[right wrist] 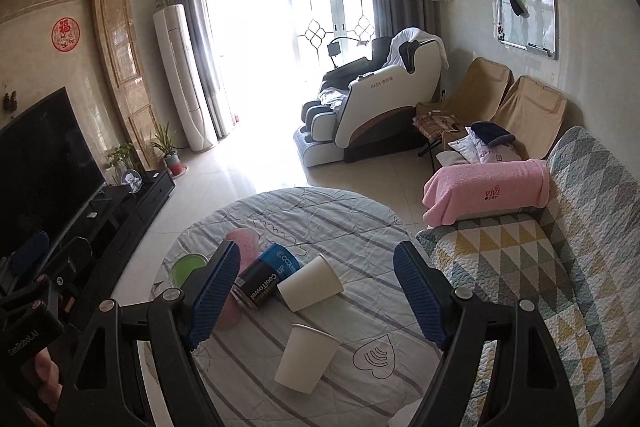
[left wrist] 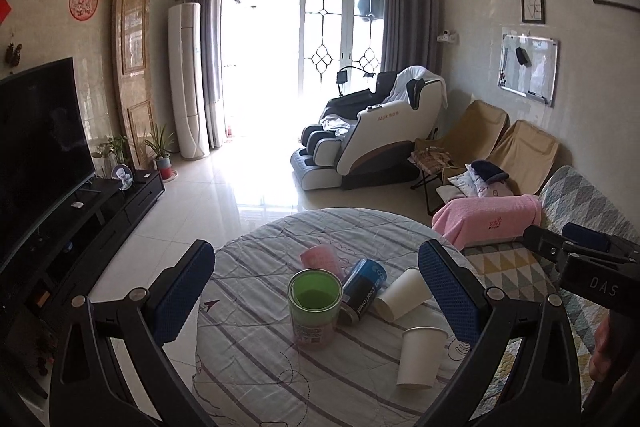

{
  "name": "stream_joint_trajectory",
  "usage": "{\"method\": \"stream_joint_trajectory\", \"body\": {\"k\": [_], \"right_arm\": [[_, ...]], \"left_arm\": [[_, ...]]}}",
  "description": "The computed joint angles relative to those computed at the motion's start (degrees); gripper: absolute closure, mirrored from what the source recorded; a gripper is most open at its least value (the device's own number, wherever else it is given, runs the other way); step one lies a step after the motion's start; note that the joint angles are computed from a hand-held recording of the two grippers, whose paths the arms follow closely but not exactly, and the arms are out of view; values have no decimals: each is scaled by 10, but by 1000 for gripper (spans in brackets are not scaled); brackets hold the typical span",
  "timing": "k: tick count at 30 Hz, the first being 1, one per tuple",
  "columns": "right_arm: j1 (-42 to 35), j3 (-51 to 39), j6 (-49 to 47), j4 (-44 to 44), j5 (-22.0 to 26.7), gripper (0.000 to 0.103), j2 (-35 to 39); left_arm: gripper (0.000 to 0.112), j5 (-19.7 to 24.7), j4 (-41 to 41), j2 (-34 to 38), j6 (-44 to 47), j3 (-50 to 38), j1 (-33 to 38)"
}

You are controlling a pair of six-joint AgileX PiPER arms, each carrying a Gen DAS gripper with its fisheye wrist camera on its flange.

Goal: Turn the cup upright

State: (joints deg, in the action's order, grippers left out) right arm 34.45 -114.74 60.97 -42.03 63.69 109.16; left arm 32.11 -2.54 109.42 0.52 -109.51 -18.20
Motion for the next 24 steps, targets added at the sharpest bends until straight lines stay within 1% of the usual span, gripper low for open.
{"method": "stream_joint_trajectory", "body": {"k": [4,8,14,24], "right_arm": [[0,-30,-23,7,26,23,20],[-2,-46,-35,12,30,23,28],[-3,-72,-62,21,43,23,44],[-7,-75,-68,27,44,23,45]], "left_arm": [[9,1,13,4,-11,-5,0],[9,6,28,10,-18,-13,-1],[9,17,21,20,-11,-31,0],[9,25,15,29,1,-44,-1]]}}
